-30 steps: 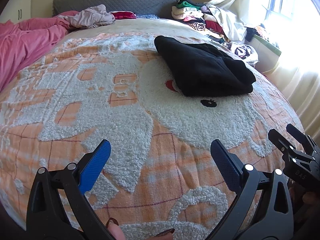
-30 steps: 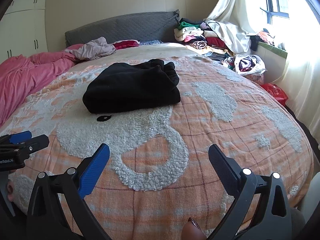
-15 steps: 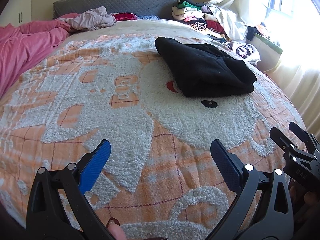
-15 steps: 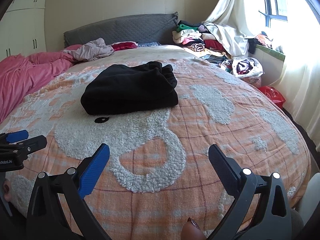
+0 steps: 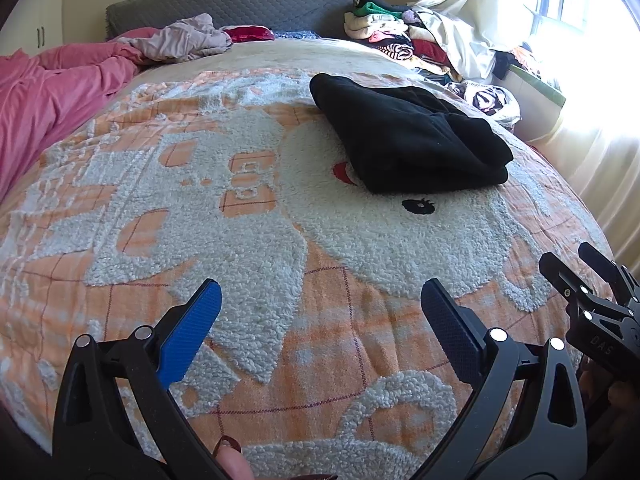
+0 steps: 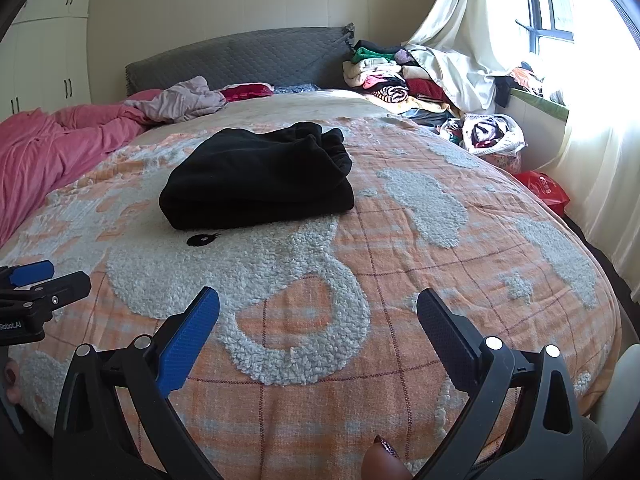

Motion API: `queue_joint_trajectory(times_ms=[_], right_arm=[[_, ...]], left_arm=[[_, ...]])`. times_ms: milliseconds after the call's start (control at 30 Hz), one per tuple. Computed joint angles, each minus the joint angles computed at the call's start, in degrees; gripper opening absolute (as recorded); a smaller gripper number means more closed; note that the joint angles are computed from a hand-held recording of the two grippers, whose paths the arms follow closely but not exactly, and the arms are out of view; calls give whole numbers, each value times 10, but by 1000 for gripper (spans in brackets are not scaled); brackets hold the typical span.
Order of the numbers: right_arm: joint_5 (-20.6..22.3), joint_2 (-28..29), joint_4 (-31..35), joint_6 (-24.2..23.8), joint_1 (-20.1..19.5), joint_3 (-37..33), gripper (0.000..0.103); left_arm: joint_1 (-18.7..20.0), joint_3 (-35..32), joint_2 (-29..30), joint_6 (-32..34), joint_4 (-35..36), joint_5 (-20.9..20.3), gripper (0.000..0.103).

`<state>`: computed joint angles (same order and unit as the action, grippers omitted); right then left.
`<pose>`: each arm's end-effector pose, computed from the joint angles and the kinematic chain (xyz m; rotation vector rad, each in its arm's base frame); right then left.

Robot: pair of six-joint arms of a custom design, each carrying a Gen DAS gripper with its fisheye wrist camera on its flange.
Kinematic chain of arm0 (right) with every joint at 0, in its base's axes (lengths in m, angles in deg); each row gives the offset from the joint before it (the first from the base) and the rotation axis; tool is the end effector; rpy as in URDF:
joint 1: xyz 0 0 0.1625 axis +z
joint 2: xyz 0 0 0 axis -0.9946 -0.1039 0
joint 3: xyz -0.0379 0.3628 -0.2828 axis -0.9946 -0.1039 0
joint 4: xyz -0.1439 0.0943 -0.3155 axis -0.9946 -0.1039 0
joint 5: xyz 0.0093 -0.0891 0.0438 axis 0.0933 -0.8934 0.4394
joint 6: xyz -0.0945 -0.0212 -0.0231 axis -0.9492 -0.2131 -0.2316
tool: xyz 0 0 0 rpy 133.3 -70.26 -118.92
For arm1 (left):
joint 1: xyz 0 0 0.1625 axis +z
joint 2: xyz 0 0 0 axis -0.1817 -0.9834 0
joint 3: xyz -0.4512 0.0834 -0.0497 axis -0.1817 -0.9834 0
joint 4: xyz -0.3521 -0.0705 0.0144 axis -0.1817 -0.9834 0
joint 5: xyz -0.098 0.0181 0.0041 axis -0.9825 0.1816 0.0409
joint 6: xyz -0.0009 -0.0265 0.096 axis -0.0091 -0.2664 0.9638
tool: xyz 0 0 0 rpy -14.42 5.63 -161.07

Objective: Fold small clothes

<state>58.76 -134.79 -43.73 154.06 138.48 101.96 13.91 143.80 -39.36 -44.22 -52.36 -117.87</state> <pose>0.0053 -0.2699 0.2767 0.8274 -2.2983 0.9886 -0.3166 -0.2254 -0.0315 0.1050 2.1951 -1.0196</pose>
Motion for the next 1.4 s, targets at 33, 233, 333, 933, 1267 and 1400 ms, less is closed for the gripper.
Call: queue_joint_trajectory(times_ms=[33, 233, 333, 933, 1267, 1400], right_arm=[[0, 0, 1, 0, 0, -1, 99], [0, 0, 1, 0, -1, -1, 99], [0, 0, 1, -2, -2, -1, 99], [-4, -2, 1, -7, -8, 1, 99], [-4, -3, 3, -8, -8, 1, 99], [-3, -2, 1, -8, -8, 1, 99]], left_arm=[[0, 0, 0, -1, 0, 0, 94], [1, -2, -2, -6, 13, -2, 94], [1, -3, -2, -8, 17, -3, 94], [0, -9, -2, -13, 29, -6, 94], [0, -9, -3, -13, 30, -6, 94], [0, -10, -3, -13, 32, -6, 94]])
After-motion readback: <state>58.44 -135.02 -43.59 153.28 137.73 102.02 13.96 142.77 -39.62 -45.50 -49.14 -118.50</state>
